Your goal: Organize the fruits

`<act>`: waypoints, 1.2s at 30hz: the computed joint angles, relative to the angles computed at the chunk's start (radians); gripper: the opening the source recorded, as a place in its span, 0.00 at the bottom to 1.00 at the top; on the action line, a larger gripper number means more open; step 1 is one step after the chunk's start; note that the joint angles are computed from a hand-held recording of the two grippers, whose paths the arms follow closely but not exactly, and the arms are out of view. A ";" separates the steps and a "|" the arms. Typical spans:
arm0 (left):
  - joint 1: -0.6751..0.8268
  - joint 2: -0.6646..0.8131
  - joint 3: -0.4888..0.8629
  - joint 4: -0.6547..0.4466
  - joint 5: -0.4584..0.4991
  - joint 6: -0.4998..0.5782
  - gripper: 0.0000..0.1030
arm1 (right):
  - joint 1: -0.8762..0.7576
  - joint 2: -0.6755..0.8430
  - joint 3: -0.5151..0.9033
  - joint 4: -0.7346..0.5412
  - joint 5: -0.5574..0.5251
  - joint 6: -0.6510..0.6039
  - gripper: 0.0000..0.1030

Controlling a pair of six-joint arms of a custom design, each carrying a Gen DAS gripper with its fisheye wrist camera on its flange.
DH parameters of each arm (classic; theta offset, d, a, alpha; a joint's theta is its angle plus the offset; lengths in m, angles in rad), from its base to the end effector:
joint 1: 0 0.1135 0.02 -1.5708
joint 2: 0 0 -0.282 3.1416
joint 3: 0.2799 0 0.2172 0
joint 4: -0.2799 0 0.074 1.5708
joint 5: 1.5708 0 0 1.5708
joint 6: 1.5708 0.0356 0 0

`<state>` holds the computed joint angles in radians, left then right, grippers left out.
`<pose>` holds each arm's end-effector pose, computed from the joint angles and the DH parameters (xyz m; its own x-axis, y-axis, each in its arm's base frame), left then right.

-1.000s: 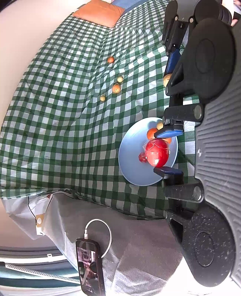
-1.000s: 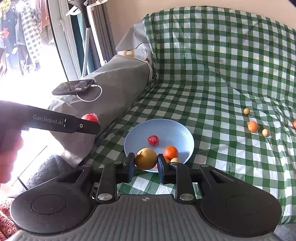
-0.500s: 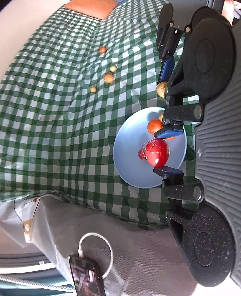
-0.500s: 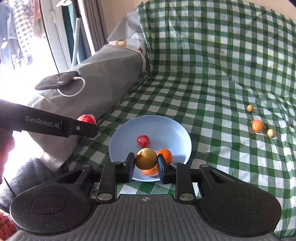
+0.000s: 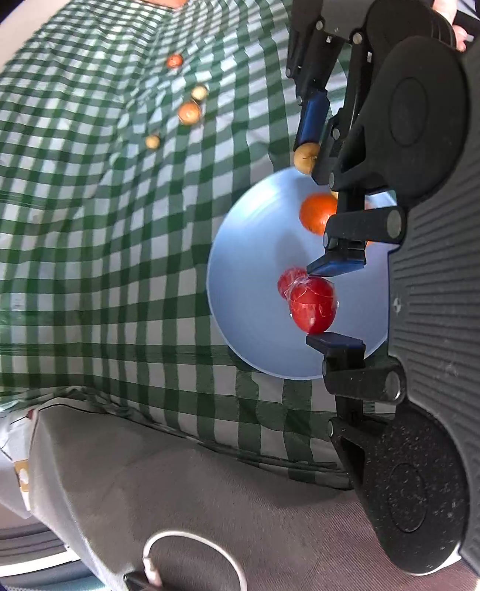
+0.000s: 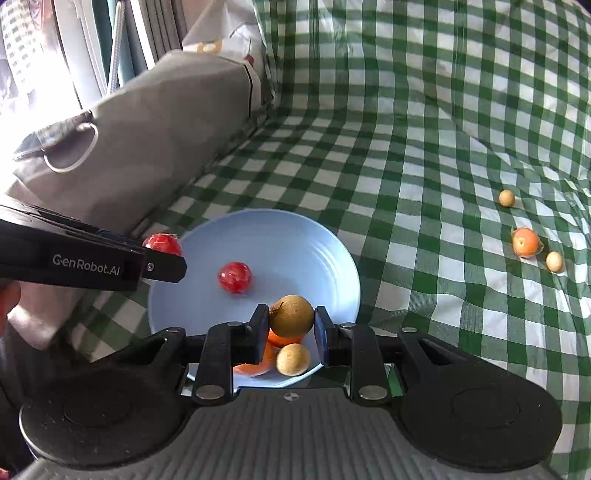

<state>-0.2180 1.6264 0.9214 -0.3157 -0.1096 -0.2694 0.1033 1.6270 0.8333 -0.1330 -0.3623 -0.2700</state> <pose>0.2847 -0.0591 0.2122 -0.8446 -0.0839 -0.5287 -0.0681 0.9965 -0.0493 0.2866 0.0424 0.2025 -0.6844 -0.3217 -0.6543 -0.5091 0.8533 0.1130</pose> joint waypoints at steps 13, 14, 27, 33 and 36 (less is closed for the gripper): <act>-0.014 -0.049 -0.070 0.128 -0.102 0.011 1.00 | 0.049 0.066 0.066 0.005 0.066 -0.001 0.62; -0.016 -0.080 -0.079 0.111 -0.096 0.012 1.00 | 0.046 0.035 0.050 0.002 0.076 0.000 0.75; -0.228 -0.450 -0.090 -0.283 -0.305 -0.180 1.00 | 0.039 -0.466 -0.080 -0.201 0.149 -0.053 0.99; -0.404 -0.504 -0.045 -0.432 -0.456 -0.282 1.00 | 0.034 -0.632 -0.097 -0.300 0.198 -0.026 0.99; -0.497 -0.514 -0.019 -0.509 -0.531 -0.364 1.00 | 0.001 -0.707 -0.106 -0.337 0.171 -0.011 0.99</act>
